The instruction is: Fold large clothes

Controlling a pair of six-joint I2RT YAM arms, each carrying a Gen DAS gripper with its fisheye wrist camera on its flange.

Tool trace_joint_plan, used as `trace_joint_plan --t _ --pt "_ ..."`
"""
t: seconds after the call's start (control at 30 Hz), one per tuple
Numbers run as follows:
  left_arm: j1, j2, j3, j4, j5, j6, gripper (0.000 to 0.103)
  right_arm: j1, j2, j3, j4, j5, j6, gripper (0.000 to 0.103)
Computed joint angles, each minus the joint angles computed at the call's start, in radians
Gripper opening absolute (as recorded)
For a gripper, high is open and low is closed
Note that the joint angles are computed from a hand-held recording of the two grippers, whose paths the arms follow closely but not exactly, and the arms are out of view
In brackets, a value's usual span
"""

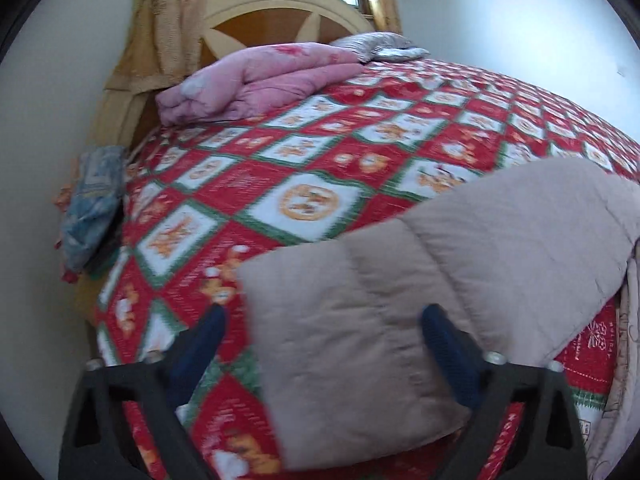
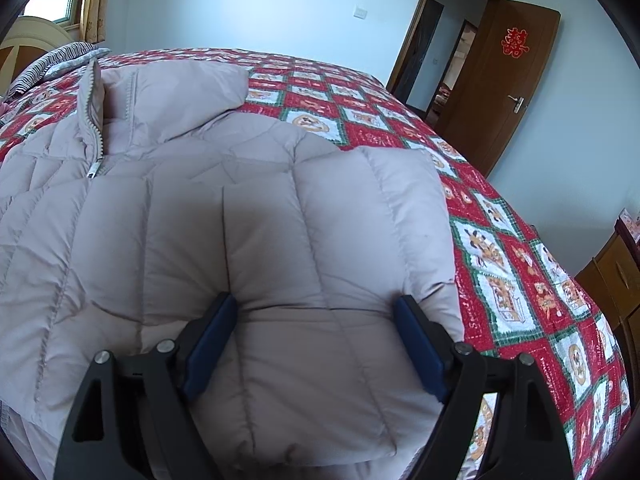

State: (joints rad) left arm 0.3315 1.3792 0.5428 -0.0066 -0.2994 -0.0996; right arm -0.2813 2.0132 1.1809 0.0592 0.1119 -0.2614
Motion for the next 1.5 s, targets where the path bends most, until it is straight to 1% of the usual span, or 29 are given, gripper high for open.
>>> trace_joint_plan --t 0.03,0.07,0.1,0.13,0.17,0.23,0.3,0.37,0.4,0.47,0.6,0.67,0.8,0.87,1.0,1.07,1.1,1.13,1.17,1.2,1.27,1.3,1.33,1.4,1.5 --pt "-0.011 0.036 0.012 0.000 0.007 0.003 0.055 -0.001 0.001 0.001 0.000 -0.001 0.000 0.085" --pt "-0.026 0.063 0.026 0.003 -0.010 -0.002 0.047 0.000 0.001 0.001 0.000 -0.002 0.000 0.085" --pt "-0.043 0.063 0.019 0.020 -0.039 -0.001 0.032 -0.001 0.000 -0.001 0.001 -0.002 0.001 0.085" --pt "-0.059 0.054 0.015 0.024 -0.061 0.011 0.011 -0.001 -0.001 -0.003 0.002 -0.004 0.002 0.085" --pt "-0.067 0.047 0.016 0.023 -0.072 0.018 0.008 -0.002 -0.004 -0.007 0.005 -0.006 0.003 0.085" --pt "-0.066 -0.001 0.024 -0.022 -0.080 0.015 0.004 -0.003 -0.003 -0.005 0.002 -0.010 0.003 0.085" --pt "-0.060 -0.057 0.035 -0.044 -0.093 0.029 0.003 -0.011 -0.007 0.000 -0.014 -0.032 0.003 0.085" --pt "-0.063 -0.124 0.056 -0.073 -0.099 0.049 0.002 -0.034 -0.021 0.010 -0.052 -0.095 0.000 0.085" --pt "-0.071 -0.162 0.073 -0.095 -0.105 0.057 0.002 -0.046 -0.043 0.000 -0.063 -0.120 -0.006 0.085" --pt "-0.099 -0.228 0.108 -0.130 -0.118 0.080 0.002 -0.063 -0.101 -0.050 -0.045 -0.152 -0.024 0.085" --pt "-0.219 -0.249 0.218 -0.172 -0.171 0.101 0.002 -0.100 -0.210 -0.145 -0.001 -0.210 -0.039 0.085" --pt "-0.299 -0.236 0.270 -0.182 -0.198 0.104 0.002 -0.109 -0.226 -0.160 0.002 -0.225 -0.046 0.085" --pt "-0.509 -0.158 0.383 -0.180 -0.269 0.112 0.000 -0.115 -0.222 -0.203 0.056 -0.221 -0.046 0.085" --pt "-0.592 -0.111 0.431 -0.172 -0.291 0.118 0.000 -0.126 -0.221 -0.222 0.070 -0.235 -0.044 0.085" --pt "-0.758 0.050 0.545 -0.154 -0.325 0.132 0.000 -0.134 -0.212 -0.230 0.068 -0.247 -0.037 0.085" --pt "-0.816 0.135 0.602 -0.158 -0.330 0.123 0.000 -0.142 -0.207 -0.226 0.063 -0.256 -0.032 0.085" --pt "-0.849 0.178 0.623 -0.146 -0.360 0.122 0.000 -0.146 -0.200 -0.222 0.060 -0.260 -0.028 0.085" --pt "-0.870 0.207 0.630 -0.128 -0.402 0.112 0.000 -0.149 -0.195 -0.220 0.058 -0.262 -0.025 0.085" --pt "-0.877 0.222 0.637 -0.134 -0.409 0.072 0.000 -0.152 -0.189 -0.218 0.054 -0.263 -0.021 0.085" --pt "-0.869 0.234 0.652 -0.163 -0.379 0.027 0.001 -0.154 -0.185 -0.216 0.052 -0.265 -0.017 0.086" --pt "-0.844 0.251 0.660 -0.219 -0.336 -0.041 0.001 -0.156 -0.180 -0.216 0.054 -0.266 -0.017 0.087" --pt "-0.824 0.244 0.638 -0.217 -0.316 -0.064 0.001 -0.153 -0.176 -0.213 0.051 -0.260 -0.019 0.088" --pt "-0.813 0.231 0.610 -0.212 -0.317 -0.082 0.001 -0.148 -0.171 -0.208 0.046 -0.251 -0.023 0.088" --pt "-0.777 0.190 0.531 -0.179 -0.334 -0.093 0.001 -0.141 -0.165 -0.204 0.041 -0.233 -0.031 0.089" --pt "-0.705 0.097 0.386 -0.102 -0.295 -0.089 0.001 -0.129 -0.165 -0.209 0.049 -0.206 -0.041 0.089"
